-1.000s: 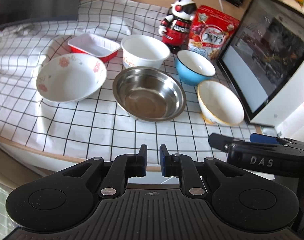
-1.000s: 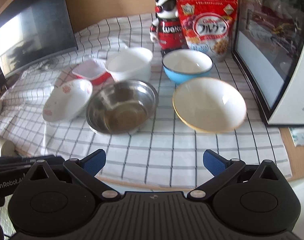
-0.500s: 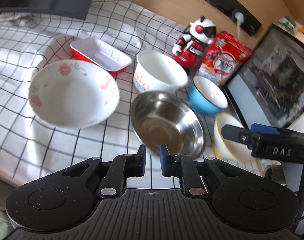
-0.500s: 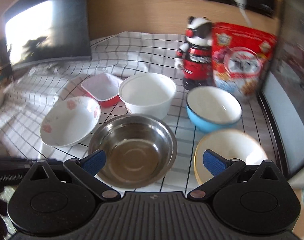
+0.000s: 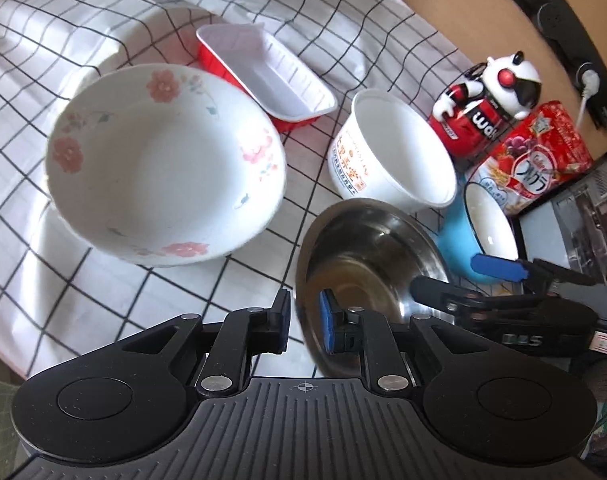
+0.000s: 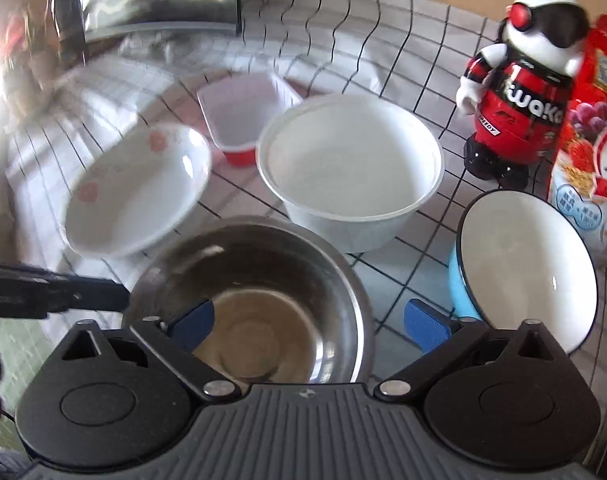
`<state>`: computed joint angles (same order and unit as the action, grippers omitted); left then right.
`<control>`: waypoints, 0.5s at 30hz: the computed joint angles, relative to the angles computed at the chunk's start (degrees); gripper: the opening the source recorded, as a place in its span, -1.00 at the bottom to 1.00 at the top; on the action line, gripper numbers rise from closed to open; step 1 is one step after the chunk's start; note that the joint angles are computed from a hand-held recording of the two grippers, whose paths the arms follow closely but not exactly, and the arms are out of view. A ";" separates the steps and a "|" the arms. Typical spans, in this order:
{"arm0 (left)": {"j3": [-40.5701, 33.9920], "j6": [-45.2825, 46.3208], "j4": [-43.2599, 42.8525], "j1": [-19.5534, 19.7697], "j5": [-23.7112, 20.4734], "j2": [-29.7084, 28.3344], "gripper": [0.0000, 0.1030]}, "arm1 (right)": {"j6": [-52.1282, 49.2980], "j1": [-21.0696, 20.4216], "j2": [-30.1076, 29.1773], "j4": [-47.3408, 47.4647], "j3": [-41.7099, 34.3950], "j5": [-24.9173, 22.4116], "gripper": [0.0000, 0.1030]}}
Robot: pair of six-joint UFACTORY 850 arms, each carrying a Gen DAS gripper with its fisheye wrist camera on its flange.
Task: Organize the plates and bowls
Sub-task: 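Move the left gripper to the steel bowl rim and close on it, then lift the steel bowl with the left gripper and carry it toward the red tray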
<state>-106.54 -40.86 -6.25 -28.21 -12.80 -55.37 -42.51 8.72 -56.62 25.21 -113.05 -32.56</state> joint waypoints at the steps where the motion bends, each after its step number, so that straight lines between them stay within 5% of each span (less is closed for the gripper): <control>1: -1.35 -1.23 1.16 -0.06 -1.11 -0.88 -0.64 | -0.76 -0.08 -0.86 0.04 -1.04 -0.31 0.79; 6: -7.51 -5.30 3.91 -0.48 -6.37 -5.17 -0.63 | 2.34 -0.67 -6.94 -1.89 -10.05 -7.85 0.62; 15: -16.09 10.92 -13.89 1.27 -16.22 -10.36 -0.52 | 4.67 -0.55 -10.61 -0.84 -16.72 -17.53 0.58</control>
